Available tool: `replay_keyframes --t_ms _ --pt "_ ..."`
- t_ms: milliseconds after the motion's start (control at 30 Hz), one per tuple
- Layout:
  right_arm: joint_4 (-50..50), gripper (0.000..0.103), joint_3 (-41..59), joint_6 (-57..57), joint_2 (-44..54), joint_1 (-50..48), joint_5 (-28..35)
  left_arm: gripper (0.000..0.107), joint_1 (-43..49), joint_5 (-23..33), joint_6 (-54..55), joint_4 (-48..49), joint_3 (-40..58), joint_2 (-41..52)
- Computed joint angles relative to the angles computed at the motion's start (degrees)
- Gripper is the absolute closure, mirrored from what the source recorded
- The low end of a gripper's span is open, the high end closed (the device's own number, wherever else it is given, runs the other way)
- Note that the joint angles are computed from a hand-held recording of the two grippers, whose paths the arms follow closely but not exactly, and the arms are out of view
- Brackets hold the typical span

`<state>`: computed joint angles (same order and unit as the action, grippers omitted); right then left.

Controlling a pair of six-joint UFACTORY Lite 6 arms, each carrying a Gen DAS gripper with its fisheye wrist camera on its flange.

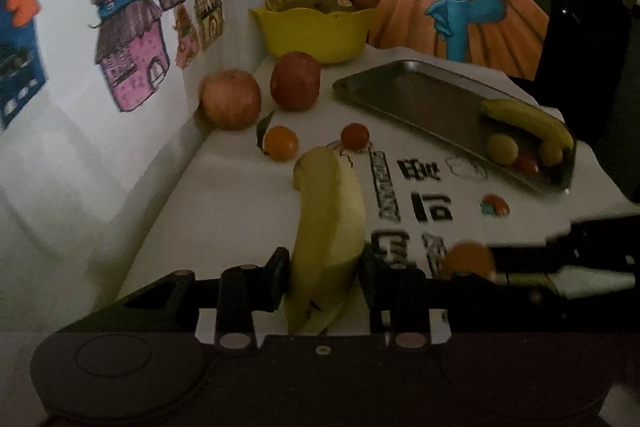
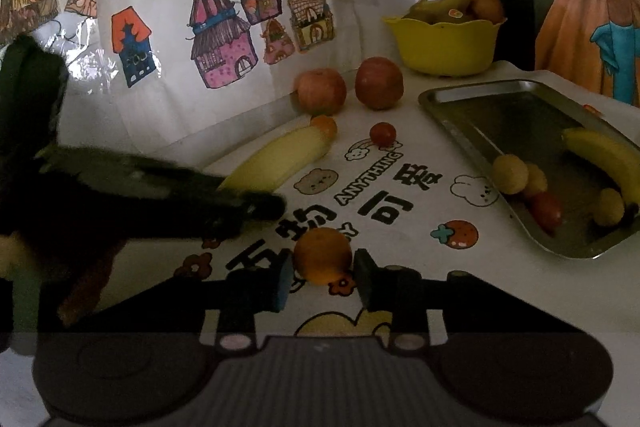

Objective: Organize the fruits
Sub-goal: 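Close the left tool on the banana while the right tool grips the orange mandarin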

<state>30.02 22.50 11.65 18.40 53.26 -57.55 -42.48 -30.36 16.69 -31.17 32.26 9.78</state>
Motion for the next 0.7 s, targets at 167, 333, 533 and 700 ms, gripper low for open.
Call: replay_keyframes --t_ms 167,333,533,700 --pt "-1.22 0.065 -0.10 0.58 -0.08 -0.53 0.00 0.067 -1.80 -0.38 3.26 -3.56 -3.62 -3.46" --pt "-3.27 0.062 -0.18 1.70 -0.05 -1.57 -0.02 0.064 -2.00 0.43 4.91 -5.91 -1.21 -1.57" --pt "-4.49 0.059 -0.16 2.40 0.28 -2.12 -0.39 0.059 -1.87 1.56 5.04 -6.53 3.77 2.54" --pt "-4.54 0.055 0.04 1.87 0.37 -2.04 -0.23 0.057 -2.47 1.93 9.66 -11.51 9.39 6.93"
